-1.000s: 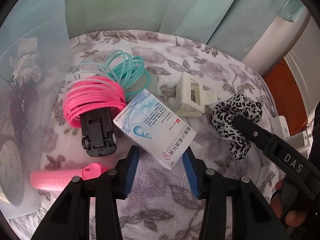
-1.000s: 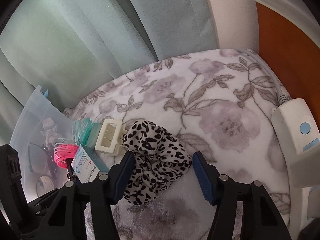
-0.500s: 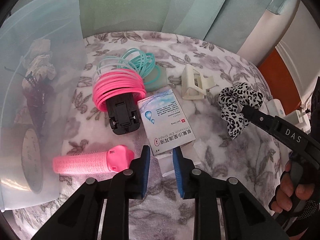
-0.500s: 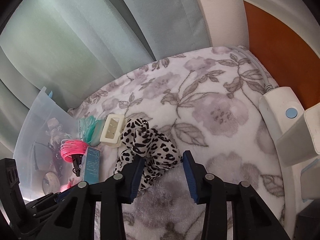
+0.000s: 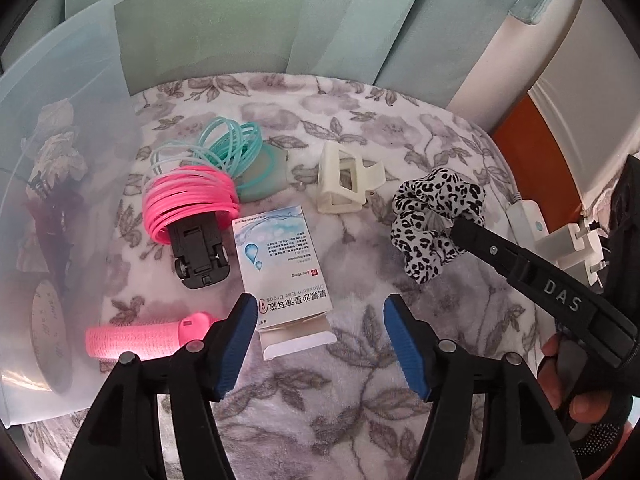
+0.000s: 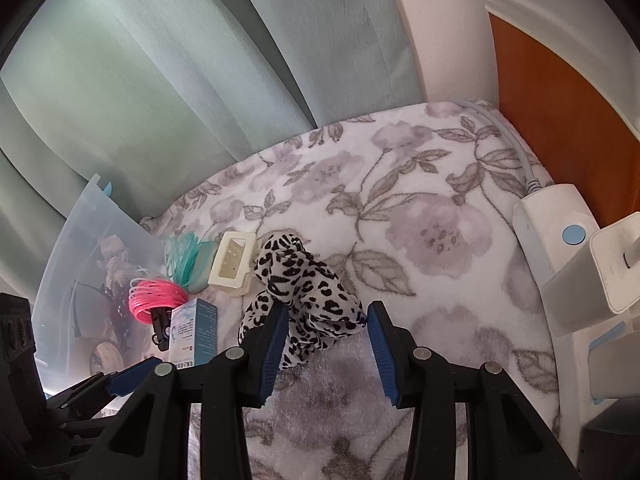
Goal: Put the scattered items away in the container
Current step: 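Close left tool on the medicine box while right tool grasps the leopard scrunchie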
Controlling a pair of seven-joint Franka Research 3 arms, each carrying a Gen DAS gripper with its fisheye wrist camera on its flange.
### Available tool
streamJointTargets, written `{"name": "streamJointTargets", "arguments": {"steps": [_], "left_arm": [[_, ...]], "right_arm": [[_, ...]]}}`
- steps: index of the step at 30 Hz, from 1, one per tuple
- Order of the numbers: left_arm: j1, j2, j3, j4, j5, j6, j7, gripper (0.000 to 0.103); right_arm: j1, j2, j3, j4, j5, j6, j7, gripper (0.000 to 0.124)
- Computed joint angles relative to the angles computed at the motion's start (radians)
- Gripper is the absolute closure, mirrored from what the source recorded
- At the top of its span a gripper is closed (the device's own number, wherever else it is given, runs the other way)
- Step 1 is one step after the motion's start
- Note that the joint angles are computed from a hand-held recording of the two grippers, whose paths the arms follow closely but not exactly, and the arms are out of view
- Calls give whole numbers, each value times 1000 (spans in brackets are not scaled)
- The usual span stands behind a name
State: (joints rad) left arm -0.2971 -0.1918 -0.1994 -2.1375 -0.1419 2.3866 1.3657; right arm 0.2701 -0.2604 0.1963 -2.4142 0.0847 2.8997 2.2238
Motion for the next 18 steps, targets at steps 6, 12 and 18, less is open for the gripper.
{"name": "streamJointTargets", "arguments": {"steps": [6, 12, 18], "left_arm": [[23, 45, -20, 32, 116, 4, -107, 36], [28, 79, -20, 43, 129, -31, -138, 36], [35, 76, -19, 26, 147, 5, -164, 51]], "right_arm": [[2, 30, -7, 35, 1, -1, -18, 68], [-5, 88, -3, 90, -43, 4, 9, 57], [21, 135, -25, 135, -42, -2, 19, 56]]}}
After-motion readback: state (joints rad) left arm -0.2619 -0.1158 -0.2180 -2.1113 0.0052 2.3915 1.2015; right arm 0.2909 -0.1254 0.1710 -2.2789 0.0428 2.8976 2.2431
